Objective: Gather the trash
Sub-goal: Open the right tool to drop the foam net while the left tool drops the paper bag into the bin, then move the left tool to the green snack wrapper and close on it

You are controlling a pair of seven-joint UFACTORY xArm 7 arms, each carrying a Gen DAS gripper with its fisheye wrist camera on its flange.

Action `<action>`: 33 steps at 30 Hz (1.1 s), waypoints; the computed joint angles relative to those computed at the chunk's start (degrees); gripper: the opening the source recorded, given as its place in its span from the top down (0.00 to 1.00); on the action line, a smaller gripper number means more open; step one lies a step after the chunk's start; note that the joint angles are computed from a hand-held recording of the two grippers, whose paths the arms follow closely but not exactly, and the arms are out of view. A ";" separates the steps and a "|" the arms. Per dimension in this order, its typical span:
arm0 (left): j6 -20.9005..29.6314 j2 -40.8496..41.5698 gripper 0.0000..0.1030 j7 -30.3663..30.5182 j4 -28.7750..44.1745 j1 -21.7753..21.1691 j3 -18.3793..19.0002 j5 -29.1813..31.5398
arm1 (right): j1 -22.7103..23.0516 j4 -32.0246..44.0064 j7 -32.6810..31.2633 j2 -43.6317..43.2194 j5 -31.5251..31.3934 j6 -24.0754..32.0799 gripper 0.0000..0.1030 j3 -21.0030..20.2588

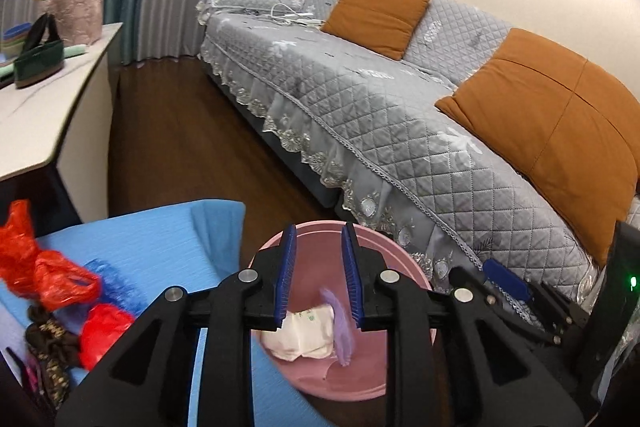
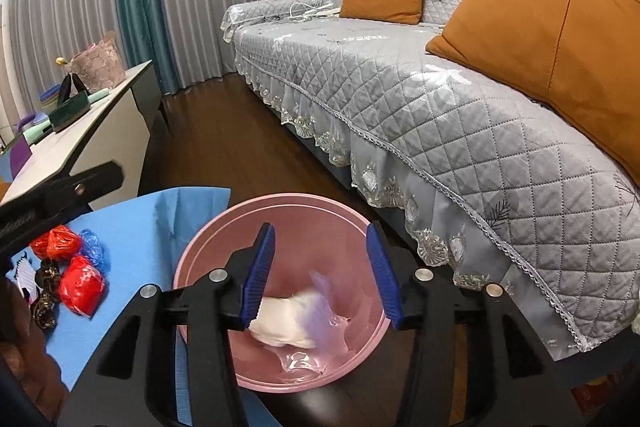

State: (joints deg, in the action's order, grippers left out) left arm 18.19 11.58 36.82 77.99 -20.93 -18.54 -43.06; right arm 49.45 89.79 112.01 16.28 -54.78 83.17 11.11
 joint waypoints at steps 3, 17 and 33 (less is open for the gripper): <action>-0.30 -2.84 0.78 1.95 -2.60 0.99 0.15 -2.16 | 0.67 1.33 -0.82 0.72 -1.02 0.36 0.49 0.05; 0.96 -21.90 0.77 9.92 -17.61 -1.85 11.50 -10.91 | 8.46 14.10 -7.87 8.00 -6.39 0.71 0.04 -2.61; -3.47 -35.61 0.71 7.61 -32.15 -3.12 24.10 -4.77 | 16.37 28.20 -14.47 16.64 -6.11 -3.71 0.04 -9.74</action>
